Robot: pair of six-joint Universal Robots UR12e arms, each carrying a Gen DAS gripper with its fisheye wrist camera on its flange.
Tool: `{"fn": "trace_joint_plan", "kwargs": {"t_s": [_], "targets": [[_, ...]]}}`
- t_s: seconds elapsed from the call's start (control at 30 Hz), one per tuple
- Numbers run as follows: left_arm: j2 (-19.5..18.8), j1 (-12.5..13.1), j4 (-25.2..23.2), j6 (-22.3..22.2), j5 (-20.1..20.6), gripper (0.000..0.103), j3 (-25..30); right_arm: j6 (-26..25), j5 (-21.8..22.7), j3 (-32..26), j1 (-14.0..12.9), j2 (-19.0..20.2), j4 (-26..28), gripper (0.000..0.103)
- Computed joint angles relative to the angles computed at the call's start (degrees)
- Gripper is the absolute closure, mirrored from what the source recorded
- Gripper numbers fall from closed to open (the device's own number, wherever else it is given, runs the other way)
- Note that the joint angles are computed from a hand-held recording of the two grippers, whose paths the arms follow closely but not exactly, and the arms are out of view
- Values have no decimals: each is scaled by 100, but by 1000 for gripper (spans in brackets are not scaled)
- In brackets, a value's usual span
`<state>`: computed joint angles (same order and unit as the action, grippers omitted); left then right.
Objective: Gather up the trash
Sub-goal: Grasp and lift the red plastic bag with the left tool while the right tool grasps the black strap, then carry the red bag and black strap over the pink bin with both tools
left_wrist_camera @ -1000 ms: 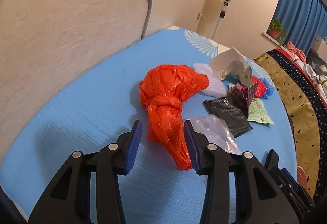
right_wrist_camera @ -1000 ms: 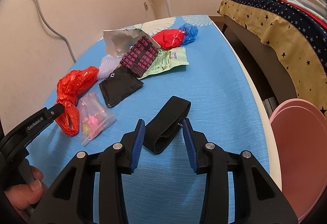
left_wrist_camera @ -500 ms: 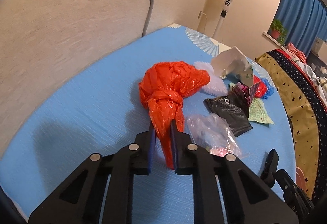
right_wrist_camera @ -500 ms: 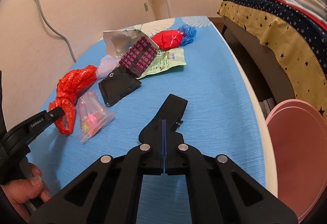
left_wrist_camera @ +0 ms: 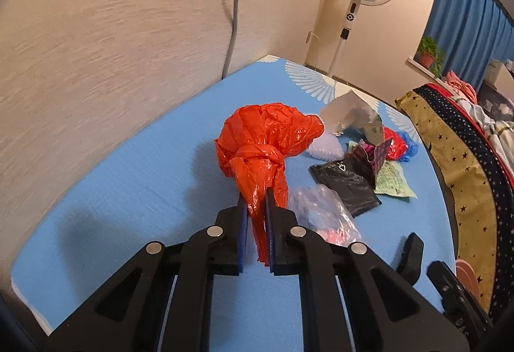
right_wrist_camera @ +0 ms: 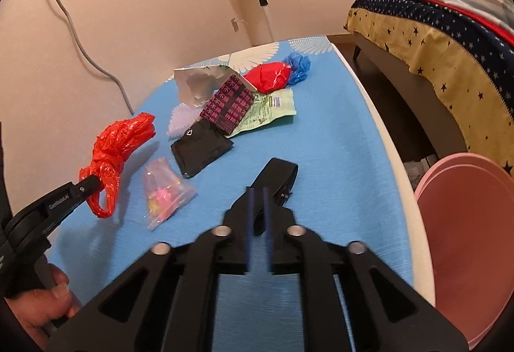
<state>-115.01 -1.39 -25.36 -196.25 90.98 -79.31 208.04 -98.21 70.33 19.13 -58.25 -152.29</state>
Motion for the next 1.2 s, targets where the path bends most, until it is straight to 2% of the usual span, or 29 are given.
{"fn": "trace_joint_plan", "kwargs": {"t_s": [0.03,0.27,0.3,0.33,0.43,0.53,1.2], "targets": [[18,12,10,-12,-24,93,-20,-16,-20,-28,9,20,25,68],[97,53,72,-82,-124,94,-104,-133,-22,-322,37,166,591,67],[104,50,81,-78,-136,94,-112,-132,-3,-338,34,171,665,69],[116,47,95,-74,-150,94,-124,-141,48,-343,27,170,711,78],[133,47,143,-60,-167,94,-139,-239,-12,-281,44,135,599,89],[170,49,208,-58,-175,94,-185,-334,-109,-183,62,53,388,95],[580,-34,673,391,-304,94,-644,-718,-1015,576,156,-631,-425,96]]}}
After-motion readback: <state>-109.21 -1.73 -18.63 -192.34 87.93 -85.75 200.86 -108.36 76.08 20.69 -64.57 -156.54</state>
